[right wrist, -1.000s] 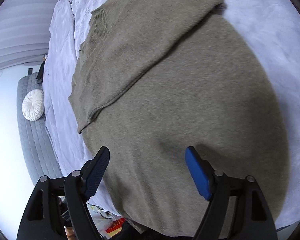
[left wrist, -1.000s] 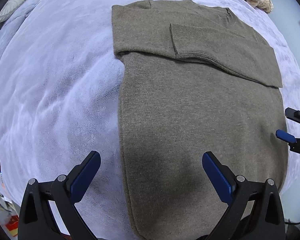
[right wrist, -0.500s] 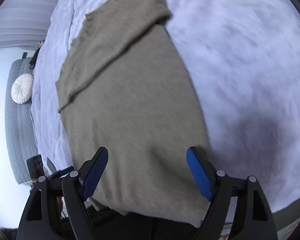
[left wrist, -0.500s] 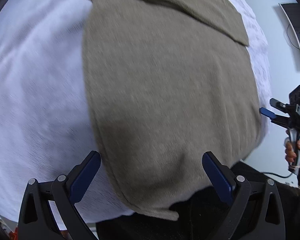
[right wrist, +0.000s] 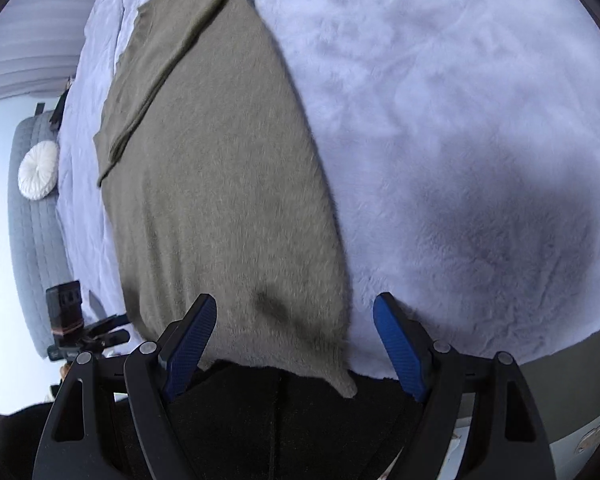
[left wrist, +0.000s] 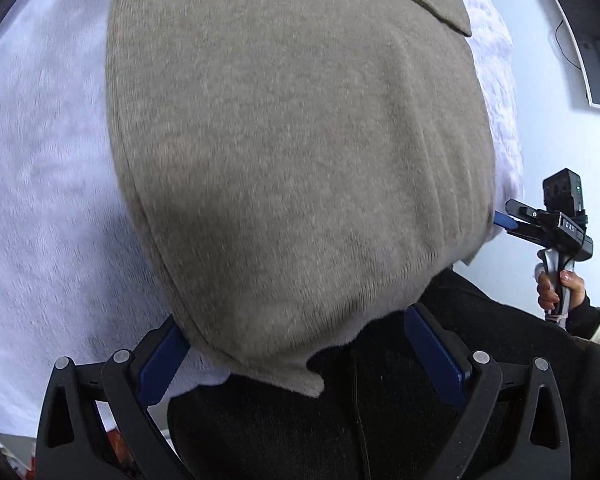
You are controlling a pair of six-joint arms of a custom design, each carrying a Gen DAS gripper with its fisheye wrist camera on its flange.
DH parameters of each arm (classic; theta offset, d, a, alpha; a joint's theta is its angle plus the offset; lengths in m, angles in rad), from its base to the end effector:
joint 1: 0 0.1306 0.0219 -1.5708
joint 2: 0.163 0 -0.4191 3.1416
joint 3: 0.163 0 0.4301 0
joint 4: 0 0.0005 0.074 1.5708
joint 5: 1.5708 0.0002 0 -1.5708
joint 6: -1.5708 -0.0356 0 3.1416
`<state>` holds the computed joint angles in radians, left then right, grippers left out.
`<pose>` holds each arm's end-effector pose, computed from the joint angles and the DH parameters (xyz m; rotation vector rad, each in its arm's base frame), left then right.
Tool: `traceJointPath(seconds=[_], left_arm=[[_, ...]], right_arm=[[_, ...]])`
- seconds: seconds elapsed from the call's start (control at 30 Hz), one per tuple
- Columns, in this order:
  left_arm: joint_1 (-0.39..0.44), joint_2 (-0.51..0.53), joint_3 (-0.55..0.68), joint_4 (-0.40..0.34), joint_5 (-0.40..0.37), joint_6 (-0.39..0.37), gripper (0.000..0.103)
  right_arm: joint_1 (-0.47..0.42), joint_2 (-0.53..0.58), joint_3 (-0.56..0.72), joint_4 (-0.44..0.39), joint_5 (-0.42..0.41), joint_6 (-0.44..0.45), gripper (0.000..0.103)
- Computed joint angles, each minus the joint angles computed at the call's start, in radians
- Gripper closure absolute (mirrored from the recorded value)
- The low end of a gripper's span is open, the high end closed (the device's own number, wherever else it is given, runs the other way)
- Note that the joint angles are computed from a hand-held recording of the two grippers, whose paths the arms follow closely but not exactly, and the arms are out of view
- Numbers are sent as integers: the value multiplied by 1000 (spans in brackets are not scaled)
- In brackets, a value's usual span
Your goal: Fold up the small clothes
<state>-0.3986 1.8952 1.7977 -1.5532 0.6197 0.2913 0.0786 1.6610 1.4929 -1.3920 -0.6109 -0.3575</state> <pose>0.5796 -0.2671 0.3564 -0.1124 -2.7491 0.7918 0.5486 0.0632 0.3612 -0.3964 -2.8594 -0.8920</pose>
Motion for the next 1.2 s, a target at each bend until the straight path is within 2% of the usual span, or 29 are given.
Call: traceJointPath(seconds=[0.1,0.17,0.23,0.3,0.33,0.37,0.4,0.43,0.53,0.6,0.7,0.77,0.83,0.97,1.03,1.1,1.2], left_arm=[[-4,-1,-13,-16,25,4,1],[-5,-5,-18,-16,41,12,1],[-6,-10,-22,1,53,31,1],[-4,-18,-28,20,54,47,4],[-2,-20,-21,14,44,44,19],[-2,-17,-16,10,41,36,52],[11,-20,-24,-1,61,20,72],[14,-16,-21,-9,76,23,93],[14,-24,-17,29,86,36,93],[25,-43,-23,90,114,65,93],[55,-62,-9,210,149,160,93],[78,-54,28,286,140,226,93],[96,-30,79,338,125,270,93],[130,57,231,441,76,358,93],[141,131,359,440,31,353,93],[159,204,475,425,13,353,93],[177,337,680,348,-42,338,93]], right_arm=[[14,29,3,-62,-120,77,19],[34,41,11,-87,-152,125,19],[47,44,13,-77,-179,128,19],[48,38,-2,-34,-218,82,19],[46,33,-11,-13,-230,45,22],[47,31,-17,3,-243,12,38],[47,31,-19,11,-253,-12,73],[46,32,-19,8,-247,-21,92],[54,35,-9,21,-260,-21,94],[43,14,-25,90,-323,-73,94],[24,-34,-67,340,-426,-283,94],[16,-48,-80,552,-458,-454,94],[11,-28,-53,712,-466,-572,94],[9,67,59,929,-464,-722,94],[8,131,142,976,-451,-757,94],[5,205,243,980,-434,-767,94],[-1,315,375,994,-395,-820,94]])
